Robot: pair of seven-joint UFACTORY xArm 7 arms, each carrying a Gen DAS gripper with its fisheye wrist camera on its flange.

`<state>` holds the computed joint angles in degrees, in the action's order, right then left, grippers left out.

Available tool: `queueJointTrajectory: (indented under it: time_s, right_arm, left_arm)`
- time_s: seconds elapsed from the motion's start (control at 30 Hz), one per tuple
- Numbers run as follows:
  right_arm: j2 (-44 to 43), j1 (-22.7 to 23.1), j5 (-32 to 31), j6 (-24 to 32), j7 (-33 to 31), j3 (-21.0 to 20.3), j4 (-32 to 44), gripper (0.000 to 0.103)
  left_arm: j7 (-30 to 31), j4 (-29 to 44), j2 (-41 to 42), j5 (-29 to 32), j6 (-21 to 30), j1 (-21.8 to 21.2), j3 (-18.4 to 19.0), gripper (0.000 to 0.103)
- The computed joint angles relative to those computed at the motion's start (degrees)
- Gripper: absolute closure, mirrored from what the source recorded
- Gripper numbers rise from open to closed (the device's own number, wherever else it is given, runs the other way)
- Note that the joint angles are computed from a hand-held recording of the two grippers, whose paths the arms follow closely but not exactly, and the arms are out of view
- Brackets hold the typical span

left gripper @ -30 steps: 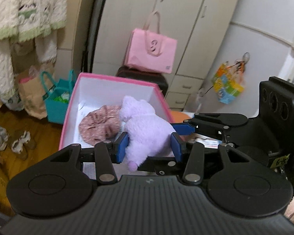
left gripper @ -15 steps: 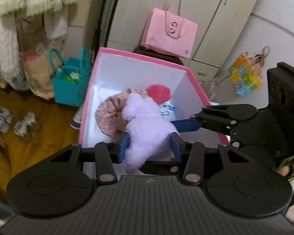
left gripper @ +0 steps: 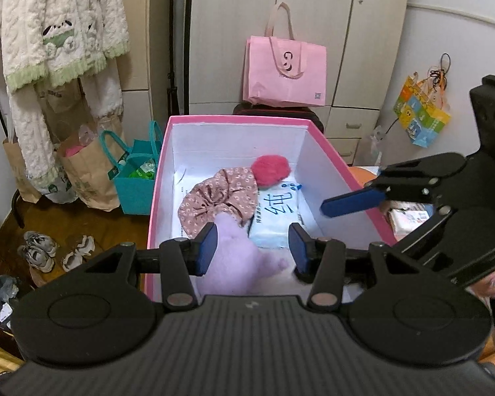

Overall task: Organize soft objects
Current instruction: 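Move both grippers back toward the white panda plush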

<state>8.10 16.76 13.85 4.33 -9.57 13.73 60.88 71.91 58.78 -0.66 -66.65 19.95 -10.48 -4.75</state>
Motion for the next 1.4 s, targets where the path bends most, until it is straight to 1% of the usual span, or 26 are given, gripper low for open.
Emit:
queueJointTrajectory:
  time_s: [0.13, 0.17, 0.23, 0.27, 0.37, 0.43, 0.57, 0.7, 0.93, 1.07, 1.2, 1.27, 1.33, 1.4]
  right_arm:
    - [-5.49, 1.95, -5.60, -2.51, 6.03, -3.01, -5.68, 0.026]
    - [-7.11, 1.83, -4.26, -3.06, 5.05, -2.92, -7.20, 0.026]
    - [-10.34, 2.79, 3.28, -2.99, -1.31, -3.48, -9.61, 0.026]
    - [-12.10, 3.38, 4.80, -2.96, -1.99, -4.25, -10.98, 0.026]
    - [-17.92, 4.51, 4.73, -2.62, -0.64, -6.30, -15.45, 0.026]
    - [-21.76, 3.31, 1.76, -1.95, 2.67, -5.92, -18.13, 0.026]
    - [-29.10, 0.97, -3.17, -0.72, 8.32, -4.62, -23.02, 0.026]
    - [-36.54, -2.80, -8.03, 0.38, 13.76, -1.96, -27.56, 0.026]
    - [-46.33, -3.31, -12.01, 1.96, 19.65, -2.51, -34.28, 0.026]
    - [-50.96, -2.98, -13.37, 2.93, 21.66, -3.03, -38.15, 0.026]
    - [-55.66, -2.15, -14.08, 2.87, 22.89, -3.59, -42.83, 0.026]
    - [-57.95, -2.22, -14.72, 2.15, 23.54, -2.96, -45.62, 0.026]
    - [-59.49, -3.01, -15.45, 1.35, 24.76, -1.63, -47.83, 0.026]
    - [-60.20, -3.53, -16.12, 0.28, 25.64, -1.24, -49.76, 0.026]
  left_arm:
    - [0.79, -2.80, -3.99, -0.66, 0.99, -0.61, 0.57, 0.056]
    - [0.66, -3.46, -5.20, -0.72, 1.94, -0.83, 0.98, 0.056]
    - [-1.04, -4.41, -7.23, 0.53, 4.62, -1.18, 1.91, 0.056]
    - [-2.58, -4.79, -8.29, 1.95, 6.42, -1.26, 2.37, 0.056]
    - [-6.26, -5.66, -11.11, 5.25, 11.63, -1.68, 3.78, 0.056]
    - [-7.59, -6.53, -13.07, 6.48, 13.66, -2.16, 4.46, 0.056]
    - [-7.43, -9.95, -18.33, 7.29, 12.77, -4.17, 5.18, 0.054]
    - [-7.22, -12.87, -23.22, 8.49, 12.93, -6.87, 6.41, 0.053]
    - [-8.69, -16.61, -28.95, 12.51, 14.13, -11.64, 7.25, 0.051]
    - [-10.33, -17.69, -29.99, 14.78, 14.98, -13.83, 6.94, 0.051]
    - [-12.57, -18.84, -30.00, 17.42, 14.72, -15.49, 5.59, 0.045]
    - [-14.17, -19.00, -29.00, 19.53, 14.25, -16.05, 4.46, 0.045]
    - [-15.53, -18.82, -27.79, 21.15, 14.30, -16.77, 3.89, 0.045]
    - [-16.96, -17.83, -25.65, 22.13, 14.41, -17.45, 3.43, 0.045]
